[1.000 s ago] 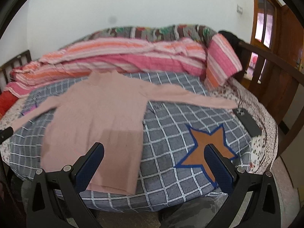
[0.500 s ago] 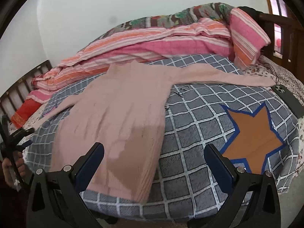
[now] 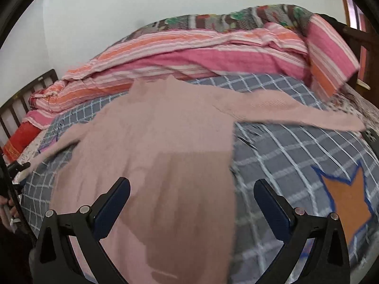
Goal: Fold small clothes
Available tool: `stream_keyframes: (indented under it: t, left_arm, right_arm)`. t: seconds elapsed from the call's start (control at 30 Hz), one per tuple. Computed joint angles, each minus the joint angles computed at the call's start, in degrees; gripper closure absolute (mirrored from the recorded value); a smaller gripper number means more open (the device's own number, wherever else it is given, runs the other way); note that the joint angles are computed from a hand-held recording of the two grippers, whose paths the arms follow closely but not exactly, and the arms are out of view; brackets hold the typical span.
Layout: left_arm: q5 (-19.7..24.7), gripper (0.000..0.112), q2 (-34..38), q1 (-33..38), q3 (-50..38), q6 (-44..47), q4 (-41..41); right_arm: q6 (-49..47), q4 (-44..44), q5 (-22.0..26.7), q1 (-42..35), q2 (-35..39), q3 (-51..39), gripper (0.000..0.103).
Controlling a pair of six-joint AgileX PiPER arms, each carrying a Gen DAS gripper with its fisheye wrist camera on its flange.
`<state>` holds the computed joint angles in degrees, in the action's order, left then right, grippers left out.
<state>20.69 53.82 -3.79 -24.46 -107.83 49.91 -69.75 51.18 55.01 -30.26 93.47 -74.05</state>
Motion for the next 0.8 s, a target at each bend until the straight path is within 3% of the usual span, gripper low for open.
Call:
stream_keyframes:
  t: [0.1, 0.17, 0.2, 0.27, 0.5, 0.6, 0.7, 0.8]
  left_arm:
    - [-5.6, 0.072, 0.8, 7.0, 1.3, -1.9, 1.4]
    - [-3.7, 0.083, 1.5, 8.2, 0.1, -3.2, 2.3]
    - [-1.1, 0.093, 2.1, 7.4, -1.2, -3.8, 3.2]
    - [2.7, 0.102, 3.0, 6.1, -3.8, -1.5, 2.7]
    - [24.3, 0.105, 11.7, -9.6, -22.6, 5.6, 7.0]
    - [34.7, 0.105, 20.4, -19.5, -34.5, 8.3, 12.4]
    - [37.9, 0.105, 28.9, -23.8, -45.3, 14.4, 13.4]
    - [40.5, 0.105, 41.0, -27.7, -61.5, 23.4, 13.2]
  right_arm:
    - [0.8, 0.8, -1.8, 3.5, 0.3, -0.6, 0.001]
    - [1.1, 1.1, -3.7, 6.3, 0.8, -1.1, 0.001]
    - [1.4, 1.1, -4.4, 7.5, 1.3, -1.8, 0.001]
    - [2.2, 1.1, -5.0, 9.1, 2.3, -3.2, 0.001]
    - [6.9, 1.3, -5.6, 11.0, 9.1, -16.0, 0.001]
    - [8.3, 0.5, -5.6, 9.8, 12.1, -20.6, 0.001]
    - [6.5, 2.8, -5.6, 6.6, 14.6, -22.4, 0.001]
    - [8.2, 2.8, -3.6, 3.6, 19.0, -27.3, 0.001]
